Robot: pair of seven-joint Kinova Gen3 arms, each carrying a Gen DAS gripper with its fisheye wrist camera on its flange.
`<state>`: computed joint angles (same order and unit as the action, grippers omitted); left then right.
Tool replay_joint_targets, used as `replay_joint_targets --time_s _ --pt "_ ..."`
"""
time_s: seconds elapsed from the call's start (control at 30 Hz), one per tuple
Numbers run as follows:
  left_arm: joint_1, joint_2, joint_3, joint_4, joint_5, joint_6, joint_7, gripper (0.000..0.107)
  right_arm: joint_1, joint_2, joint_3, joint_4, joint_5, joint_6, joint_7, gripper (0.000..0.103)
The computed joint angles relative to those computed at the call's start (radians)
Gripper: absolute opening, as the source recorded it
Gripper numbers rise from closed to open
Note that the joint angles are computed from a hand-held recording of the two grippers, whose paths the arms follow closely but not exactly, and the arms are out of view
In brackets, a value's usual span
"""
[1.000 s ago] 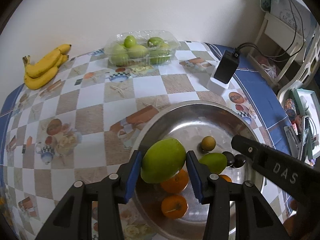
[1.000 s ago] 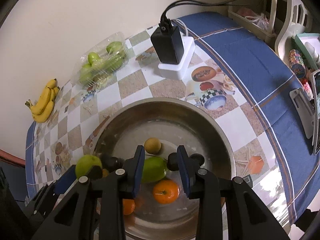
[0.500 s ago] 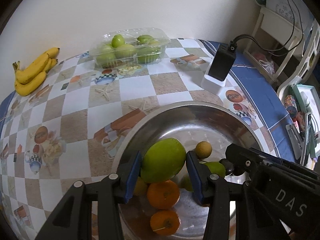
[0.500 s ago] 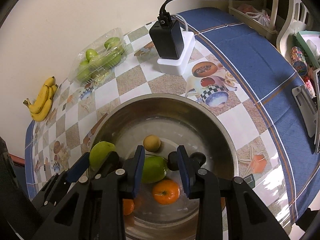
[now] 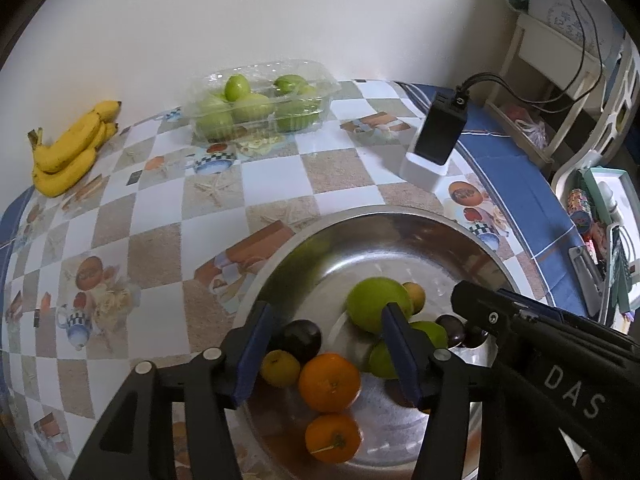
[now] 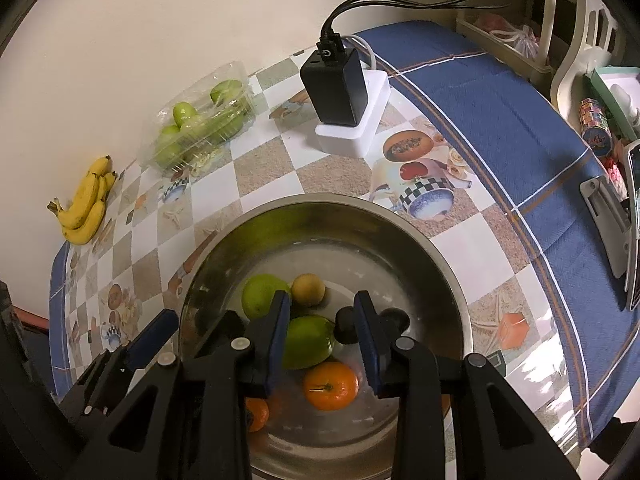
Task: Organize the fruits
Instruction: 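Open both tools to release the mangoes into the bowl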
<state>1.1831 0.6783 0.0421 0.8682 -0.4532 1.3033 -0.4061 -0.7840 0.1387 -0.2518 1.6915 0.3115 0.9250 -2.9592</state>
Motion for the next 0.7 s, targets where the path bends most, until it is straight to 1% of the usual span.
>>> replay_joint_targets --time_s 0.07,0.33,0.4,0.47,0.5,0.57,0.63,0.7 --pt "-0.004 -0.004 -0.001 -0.003 0.01 0.028 0.01 0.062 -0.002 0.003 -0.001 -0.003 0.0 0.005 0.001 0.035" --pt "-0.033 -0.067 0.009 0.094 0.024 0.027 0.093 0.064 -0.021 0.022 0.0 -0.03 0.017 0.039 0.01 0.035" --pt "-0.037 -0.078 0.011 0.114 0.018 0.042 0.121 0.067 -0.027 0.031 0.0 -0.042 0.019 0.051 0.019 0.035" --pt "-0.039 -0.085 0.01 0.128 0.007 0.071 0.152 0.074 -0.038 0.039 0.0 -0.054 0.025 0.063 0.026 0.035" --pt "-0.041 -0.086 0.012 0.131 0.002 0.087 0.161 0.075 -0.044 0.044 0.0 -0.06 0.03 0.069 0.03 0.035" --pt "-0.04 -0.081 0.012 0.13 -0.011 0.141 0.178 0.08 -0.057 0.057 0.001 -0.075 0.039 0.081 0.038 0.035" --pt "-0.041 -0.08 0.015 0.138 -0.023 0.172 0.19 0.083 -0.071 0.07 0.003 -0.089 0.046 0.094 0.043 0.035" --pt "-0.044 -0.085 0.018 0.155 -0.032 0.192 0.202 0.084 -0.082 0.084 0.006 -0.103 0.046 0.1 0.054 0.035"
